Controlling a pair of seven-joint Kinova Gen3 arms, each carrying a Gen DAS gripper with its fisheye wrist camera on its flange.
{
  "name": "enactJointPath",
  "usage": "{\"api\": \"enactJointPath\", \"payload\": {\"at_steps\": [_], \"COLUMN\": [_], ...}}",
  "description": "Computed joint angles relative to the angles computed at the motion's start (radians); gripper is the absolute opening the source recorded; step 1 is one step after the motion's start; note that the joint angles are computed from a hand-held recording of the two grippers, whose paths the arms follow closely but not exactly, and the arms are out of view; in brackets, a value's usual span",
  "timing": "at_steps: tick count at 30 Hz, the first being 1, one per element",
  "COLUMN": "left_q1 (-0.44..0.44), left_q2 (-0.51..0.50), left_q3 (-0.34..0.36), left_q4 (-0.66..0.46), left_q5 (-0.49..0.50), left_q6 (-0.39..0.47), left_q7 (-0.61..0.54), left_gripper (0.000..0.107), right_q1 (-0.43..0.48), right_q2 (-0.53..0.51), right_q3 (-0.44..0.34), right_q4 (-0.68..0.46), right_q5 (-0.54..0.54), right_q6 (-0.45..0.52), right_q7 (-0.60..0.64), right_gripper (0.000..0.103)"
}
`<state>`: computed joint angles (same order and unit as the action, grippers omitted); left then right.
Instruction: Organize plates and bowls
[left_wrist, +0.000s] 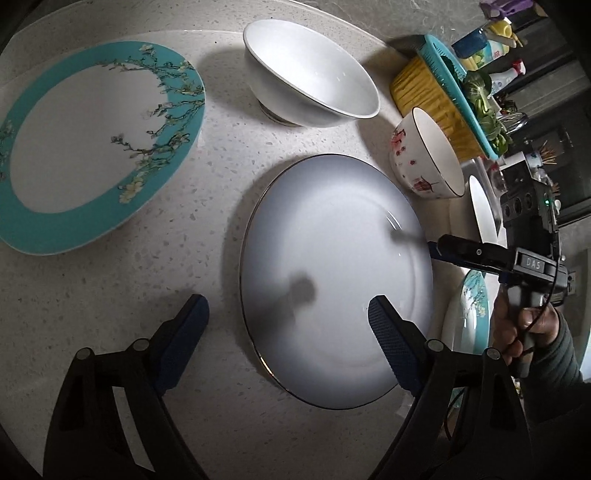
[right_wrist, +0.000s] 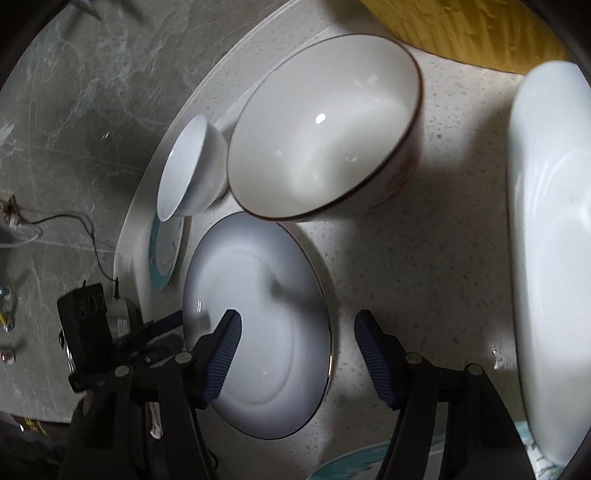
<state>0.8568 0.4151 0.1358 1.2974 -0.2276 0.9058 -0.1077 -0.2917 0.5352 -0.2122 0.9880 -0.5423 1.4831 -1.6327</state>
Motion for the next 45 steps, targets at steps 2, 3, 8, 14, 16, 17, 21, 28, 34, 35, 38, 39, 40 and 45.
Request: {"api": "enactJointPath", "payload": {"at_steps": [2, 3, 8, 14, 16, 17, 21, 28, 34, 35, 38, 39, 40, 45], "left_q1": [-0.01, -0.014, -0.055, -0.114, -0.124, -0.125, -0.143, -0.167, -0.178, -0.183, -0.186, -0.185, -0.192, -0.203], "left_q2": [-0.011, -0.02, -0.057, -0.076, -0.085, -0.091, -0.116, -0.15, -0.185, -0.195, -0.2, -0.199, -0.2, -0.193], "left_q3": [0.007, 0.011, 0.031, 0.065, 0.065, 0.061, 0.064, 0.072, 0.064, 0.064, 0.069, 0.071, 0.076, 0.089], "left_q4": [0.02, 0.031, 0.101, 0.164, 0.186, 0.2, 0.257, 0.311, 0.37, 0.388, 0.392, 0.387, 0.386, 0.363], "left_q5": [0.011, 0.016, 0.061, 0.159, 0.184, 0.192, 0.23, 0.263, 0.274, 0.279, 0.267, 0.262, 0.267, 0.274], "left_q6": [-0.016, -0.019, -0.098, -0.214, -0.245, -0.261, -0.326, -0.347, -0.34, -0.353, -0.346, -0.338, -0.334, -0.301], "left_q7": [-0.016, -0.024, -0.072, -0.172, -0.187, -0.185, -0.193, -0.21, -0.174, -0.164, -0.144, -0.137, -0.145, -0.168], "left_gripper": [0.086, 0.084, 0.079, 0.067, 0.067, 0.065, 0.063, 0.052, 0.014, 0.013, 0.013, 0.013, 0.013, 0.013], "right_q1": [-0.012, -0.02, -0.015, 0.01, 0.017, 0.016, 0.0, -0.001, -0.02, -0.028, -0.039, -0.04, -0.041, -0.056], "right_q2": [0.006, 0.01, 0.026, 0.053, 0.066, 0.072, 0.095, 0.11, 0.128, 0.125, 0.125, 0.122, 0.121, 0.128], "right_q3": [0.002, 0.005, -0.007, -0.021, -0.022, -0.022, -0.02, -0.023, -0.01, -0.002, 0.012, 0.014, 0.014, 0.012], "right_q4": [-0.023, -0.036, -0.051, -0.055, -0.068, -0.075, -0.123, -0.153, -0.203, -0.207, -0.218, -0.216, -0.216, -0.243], "right_q5": [0.021, 0.035, 0.026, -0.036, -0.052, -0.055, -0.042, -0.033, -0.004, 0.014, 0.045, 0.049, 0.051, 0.074], "right_q6": [0.019, 0.031, 0.053, 0.081, 0.096, 0.101, 0.135, 0.166, 0.21, 0.213, 0.223, 0.218, 0.214, 0.232], "right_q7": [0.009, 0.009, 0.038, 0.064, 0.058, 0.055, 0.042, 0.067, 0.053, 0.049, 0.024, 0.014, 0.007, 0.0], "right_gripper": [0.066, 0.063, 0.062, 0.059, 0.058, 0.057, 0.056, 0.058, 0.044, 0.029, 0.017, 0.017, 0.017, 0.017]}}
